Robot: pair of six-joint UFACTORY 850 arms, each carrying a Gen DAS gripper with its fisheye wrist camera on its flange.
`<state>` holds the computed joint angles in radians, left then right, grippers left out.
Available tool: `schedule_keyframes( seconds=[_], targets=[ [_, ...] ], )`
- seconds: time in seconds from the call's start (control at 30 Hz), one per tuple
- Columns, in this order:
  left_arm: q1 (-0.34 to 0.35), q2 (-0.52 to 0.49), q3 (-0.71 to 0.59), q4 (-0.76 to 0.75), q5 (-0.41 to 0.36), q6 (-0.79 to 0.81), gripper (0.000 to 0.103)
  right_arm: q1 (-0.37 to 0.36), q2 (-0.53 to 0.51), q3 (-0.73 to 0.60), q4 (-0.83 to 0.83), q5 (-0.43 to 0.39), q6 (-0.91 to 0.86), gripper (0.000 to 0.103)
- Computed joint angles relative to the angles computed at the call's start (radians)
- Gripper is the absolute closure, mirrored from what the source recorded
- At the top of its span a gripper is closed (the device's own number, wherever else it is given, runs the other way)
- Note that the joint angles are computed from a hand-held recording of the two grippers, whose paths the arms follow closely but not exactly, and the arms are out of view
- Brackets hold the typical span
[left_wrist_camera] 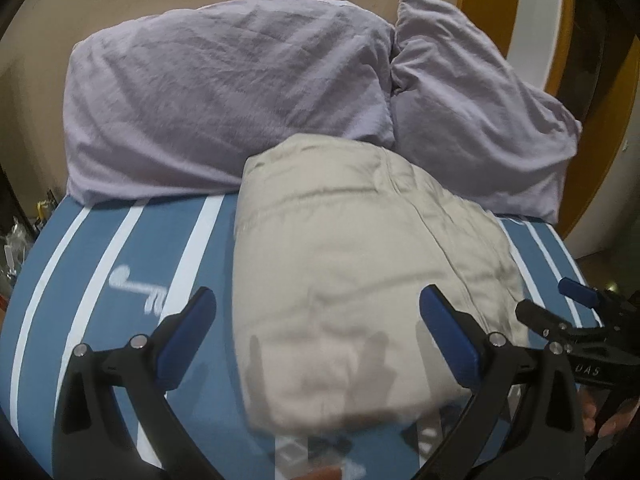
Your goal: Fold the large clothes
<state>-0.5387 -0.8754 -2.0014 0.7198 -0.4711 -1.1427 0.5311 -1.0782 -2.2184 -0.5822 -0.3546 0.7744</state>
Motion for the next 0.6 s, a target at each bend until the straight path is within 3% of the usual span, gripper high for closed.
schedule_keyframes(
  seconds=[0.23, 0.47, 0.6],
  targets=[
    [-0.029, 0.163, 0.260, 0.172, 0.050, -0.226, 0.002, 0.017, 0.179, 0.310, 0.012, 0.086, 0.049, 0.001],
    [-0.055, 0.267, 0.420, 0.276, 0.093, -0.372, 0.002, 0.028, 0.278, 0.486, 0.044, 0.137, 0.086, 0.001],
    [-0.069, 0.299, 0.476, 0.305, 0.111, -0.404, 0.002, 0.038, 0.317, 0.554, -0.140, 0.159, 0.306, 0.001]
  ],
)
